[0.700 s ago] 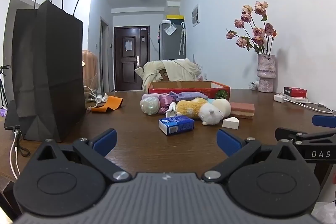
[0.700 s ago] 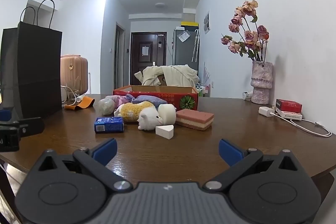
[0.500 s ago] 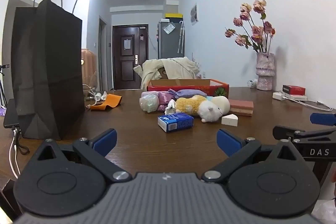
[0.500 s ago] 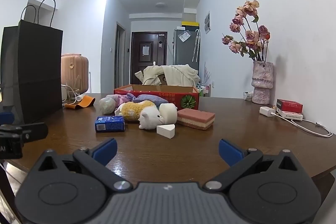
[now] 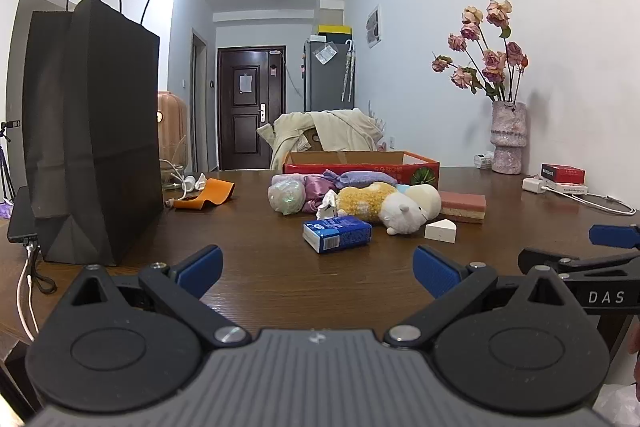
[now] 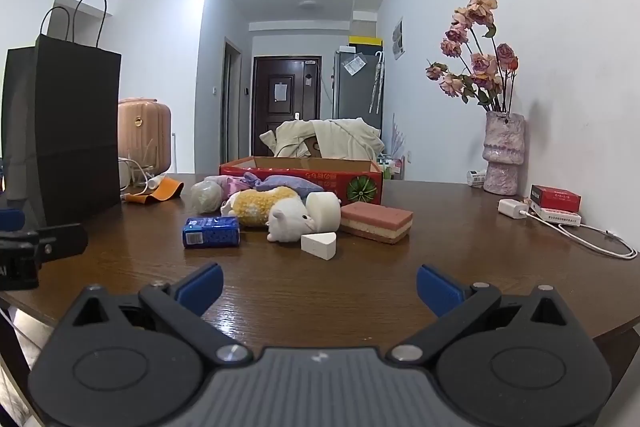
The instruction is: Organize soft objects
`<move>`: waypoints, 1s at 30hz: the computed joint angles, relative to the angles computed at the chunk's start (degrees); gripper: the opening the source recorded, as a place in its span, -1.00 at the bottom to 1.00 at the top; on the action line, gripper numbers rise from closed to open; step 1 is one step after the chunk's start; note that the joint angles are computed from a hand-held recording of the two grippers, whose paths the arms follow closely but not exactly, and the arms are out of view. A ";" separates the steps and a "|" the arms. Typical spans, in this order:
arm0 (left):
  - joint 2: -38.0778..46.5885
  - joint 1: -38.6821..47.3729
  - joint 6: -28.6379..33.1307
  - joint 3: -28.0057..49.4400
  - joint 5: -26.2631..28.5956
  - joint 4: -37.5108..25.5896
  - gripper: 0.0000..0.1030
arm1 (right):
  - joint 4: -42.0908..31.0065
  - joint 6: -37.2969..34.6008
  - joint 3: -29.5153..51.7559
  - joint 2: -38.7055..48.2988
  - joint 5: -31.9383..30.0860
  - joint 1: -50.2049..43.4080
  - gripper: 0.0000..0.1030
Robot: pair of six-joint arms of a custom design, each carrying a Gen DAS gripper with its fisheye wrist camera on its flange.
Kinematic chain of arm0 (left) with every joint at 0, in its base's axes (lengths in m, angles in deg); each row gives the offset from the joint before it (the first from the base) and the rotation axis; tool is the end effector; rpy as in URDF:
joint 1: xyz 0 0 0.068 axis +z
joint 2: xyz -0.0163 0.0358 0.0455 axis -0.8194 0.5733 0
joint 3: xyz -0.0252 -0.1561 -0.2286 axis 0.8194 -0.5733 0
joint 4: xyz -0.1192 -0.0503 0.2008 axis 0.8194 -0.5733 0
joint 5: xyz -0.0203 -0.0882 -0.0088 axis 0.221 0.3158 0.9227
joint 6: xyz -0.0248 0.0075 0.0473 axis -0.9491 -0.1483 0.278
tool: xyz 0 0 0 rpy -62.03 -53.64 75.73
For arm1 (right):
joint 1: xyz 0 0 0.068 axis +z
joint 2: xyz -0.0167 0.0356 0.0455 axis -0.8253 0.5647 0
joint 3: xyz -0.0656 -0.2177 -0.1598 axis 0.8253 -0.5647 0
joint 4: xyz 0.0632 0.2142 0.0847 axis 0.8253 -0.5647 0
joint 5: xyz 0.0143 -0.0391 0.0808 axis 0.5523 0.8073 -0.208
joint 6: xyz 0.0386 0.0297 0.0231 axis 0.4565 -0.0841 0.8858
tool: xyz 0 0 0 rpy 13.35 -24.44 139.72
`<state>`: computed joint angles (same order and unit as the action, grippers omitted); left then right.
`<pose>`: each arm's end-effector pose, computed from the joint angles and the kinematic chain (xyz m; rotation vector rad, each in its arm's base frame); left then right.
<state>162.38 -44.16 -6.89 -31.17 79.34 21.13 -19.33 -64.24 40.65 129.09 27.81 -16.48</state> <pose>0.2448 0.0259 0.1267 0.4145 1.7462 -0.3070 0.1776 0.1079 0.1250 0.3022 1.8554 -0.2001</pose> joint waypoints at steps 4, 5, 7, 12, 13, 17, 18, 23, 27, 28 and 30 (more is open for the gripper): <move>0.02 0.06 -0.22 0.15 -0.19 0.01 1.00 | 1.12 -0.65 -0.12 0.25 0.30 0.41 1.00; 0.08 -0.07 -0.24 0.18 -0.30 -0.03 1.00 | 1.76 -1.15 -0.19 0.45 0.75 0.69 1.00; -0.16 0.29 -0.09 0.28 0.09 -0.62 1.00 | 2.10 -1.54 -0.11 0.76 0.39 0.44 1.00; -0.89 0.50 0.08 0.22 0.36 -1.60 1.00 | 1.39 -0.88 0.01 0.73 0.01 0.39 1.00; -0.95 0.54 0.10 0.13 0.44 -1.58 1.00 | 1.45 -0.91 -0.02 0.72 0.12 0.51 1.00; -0.90 0.53 0.01 0.18 0.37 -1.66 1.00 | 1.20 -0.64 0.03 0.67 0.01 0.51 1.00; -0.78 0.57 0.08 0.35 0.44 -1.73 1.00 | 1.27 -0.73 0.00 0.66 -0.03 0.52 1.00; -0.59 0.79 0.13 0.38 0.71 -1.67 1.00 | -0.36 -0.11 0.25 0.10 -0.32 0.23 1.00; -0.52 0.63 0.03 0.29 0.46 -1.42 1.00 | 0.30 -0.38 0.03 0.17 -0.47 0.06 1.00; -0.47 0.64 0.01 0.28 0.46 -1.31 1.00 | 0.48 -0.54 -0.07 0.15 -0.55 0.01 1.00; -0.32 0.74 0.06 0.28 0.70 -1.08 1.00 | 0.85 -0.49 -0.17 0.47 -0.46 0.13 1.00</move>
<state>162.06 -43.42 -6.82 -30.88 80.03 20.05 -18.48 -64.73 40.48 129.57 27.35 -16.35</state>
